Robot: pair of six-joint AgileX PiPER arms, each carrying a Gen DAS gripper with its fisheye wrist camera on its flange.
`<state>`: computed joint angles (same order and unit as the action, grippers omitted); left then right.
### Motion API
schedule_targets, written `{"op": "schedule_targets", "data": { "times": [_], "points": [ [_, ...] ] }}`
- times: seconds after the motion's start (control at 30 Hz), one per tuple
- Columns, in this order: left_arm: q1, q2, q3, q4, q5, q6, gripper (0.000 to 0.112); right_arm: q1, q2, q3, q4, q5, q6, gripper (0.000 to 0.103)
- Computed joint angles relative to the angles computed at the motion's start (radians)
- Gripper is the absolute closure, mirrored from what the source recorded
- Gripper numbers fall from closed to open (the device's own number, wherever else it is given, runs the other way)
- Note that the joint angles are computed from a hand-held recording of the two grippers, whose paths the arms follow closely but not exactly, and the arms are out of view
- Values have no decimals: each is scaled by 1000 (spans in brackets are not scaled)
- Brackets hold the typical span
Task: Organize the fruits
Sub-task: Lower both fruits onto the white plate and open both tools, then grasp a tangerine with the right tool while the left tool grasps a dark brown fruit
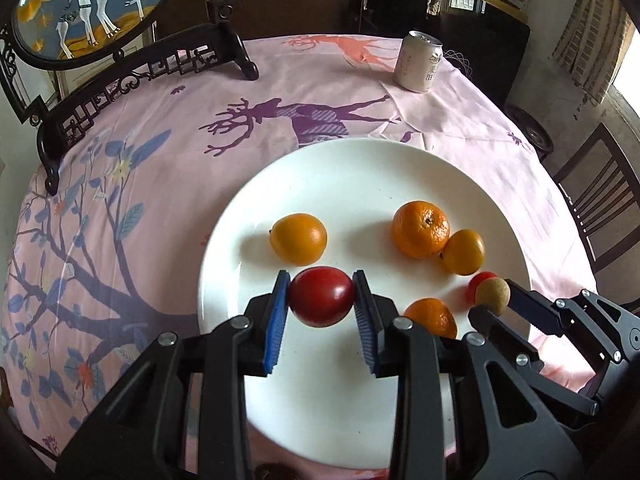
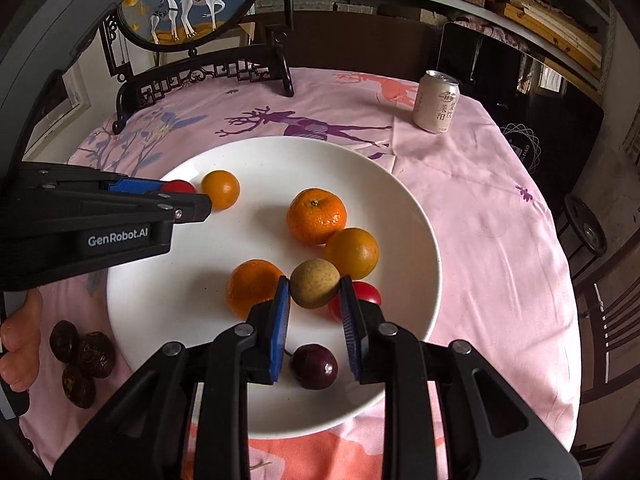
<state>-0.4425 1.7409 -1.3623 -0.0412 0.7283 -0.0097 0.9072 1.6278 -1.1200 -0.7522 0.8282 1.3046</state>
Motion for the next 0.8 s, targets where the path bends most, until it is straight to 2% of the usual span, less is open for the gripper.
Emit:
{"op": "schedule_targets", "data": {
  "times": [0.2, 0.23, 0.27, 0.3, 0.4, 0.5, 0.57, 0.63, 0.67, 0.8],
  "points": [
    [-1, 35, -37, 2, 4, -11, 79, -26, 30, -19, 11, -25, -18, 77],
    [0, 30, -35, -1, 1, -10, 73, -26, 35, -24, 8, -19, -17, 72],
    [3, 19, -29, -1, -2, -11, 59, -23, 41, -34, 7, -5, -24, 51],
    [7, 2, -16, 0, -12, -11, 54, -9, 43, -39, -20, 25, 2, 41],
    [18, -64, 27, -7, -19, 7, 52, 28, 9, -37, -44, 64, 31, 40],
    [44, -193, 138, -36, -33, 56, 47, 102, -39, -36, -61, 139, 73, 40],
    [70, -315, 252, -57, -59, 101, 32, 179, -70, -37, -58, 202, 105, 40],
    [118, -452, 383, -112, -85, 193, 26, 280, -101, -23, -70, 255, 183, 33],
    [148, -520, 446, -142, -93, 242, 25, 337, -108, -16, -82, 285, 235, 30],
    [310, -755, 662, -256, -102, 428, 22, 545, -79, -15, -114, 366, 409, 29]
  ]
}}
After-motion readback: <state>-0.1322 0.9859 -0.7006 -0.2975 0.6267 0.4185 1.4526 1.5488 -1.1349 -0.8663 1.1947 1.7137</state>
